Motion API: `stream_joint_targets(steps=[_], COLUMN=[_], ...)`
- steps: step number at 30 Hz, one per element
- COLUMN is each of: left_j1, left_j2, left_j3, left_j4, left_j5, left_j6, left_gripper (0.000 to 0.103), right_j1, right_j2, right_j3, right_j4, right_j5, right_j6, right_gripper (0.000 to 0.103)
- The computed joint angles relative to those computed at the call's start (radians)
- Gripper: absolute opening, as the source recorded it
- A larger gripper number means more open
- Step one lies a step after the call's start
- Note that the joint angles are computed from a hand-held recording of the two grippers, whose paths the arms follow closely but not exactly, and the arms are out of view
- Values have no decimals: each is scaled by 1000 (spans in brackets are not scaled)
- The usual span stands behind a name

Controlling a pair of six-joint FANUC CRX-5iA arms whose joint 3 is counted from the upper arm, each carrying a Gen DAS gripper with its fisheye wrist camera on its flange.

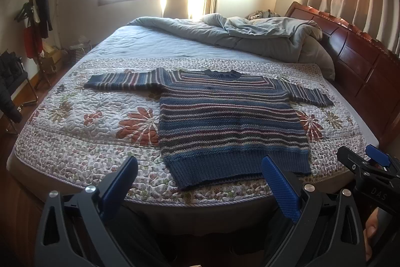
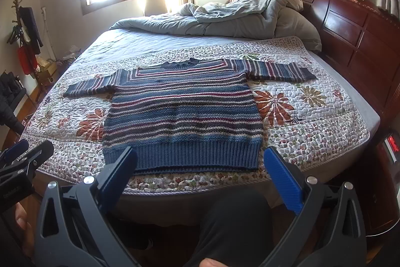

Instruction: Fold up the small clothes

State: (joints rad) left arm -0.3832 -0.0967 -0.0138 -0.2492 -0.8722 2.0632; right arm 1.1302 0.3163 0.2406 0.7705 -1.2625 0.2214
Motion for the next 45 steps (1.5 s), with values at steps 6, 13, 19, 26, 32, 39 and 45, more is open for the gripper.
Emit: stream_joint_targets(steps=[6, 13, 19, 26, 32, 39, 45], left_j1=[9, 17, 43, 107, 104, 92, 86], left_j2=[13, 48, 98, 166, 326, 467, 617], left_j3=[5, 23, 31, -57, 46, 105, 214], left_j4=[12, 25, 84, 404, 519, 717, 829], left_j5=[3, 8, 53, 282, 313, 395, 363], left_j6=[-15, -31, -74, -397, -543, -766, -869], left_gripper=[99, 99, 99, 99, 99, 99, 99], right_j1=[-10, -32, -59, -175, -394, -747, -987], right_j2=[3, 24, 47, -65, -74, -14, 154], right_j3=[3, 24, 38, -242, -247, -131, 76], right_j4=[-10, -29, -40, 181, 14, -616, -1029], right_j5=[2, 1, -4, 322, 492, 738, 750], right_j6=[6, 27, 51, -107, -22, 220, 459], right_gripper=[100, 100, 100, 100, 100, 94, 57])
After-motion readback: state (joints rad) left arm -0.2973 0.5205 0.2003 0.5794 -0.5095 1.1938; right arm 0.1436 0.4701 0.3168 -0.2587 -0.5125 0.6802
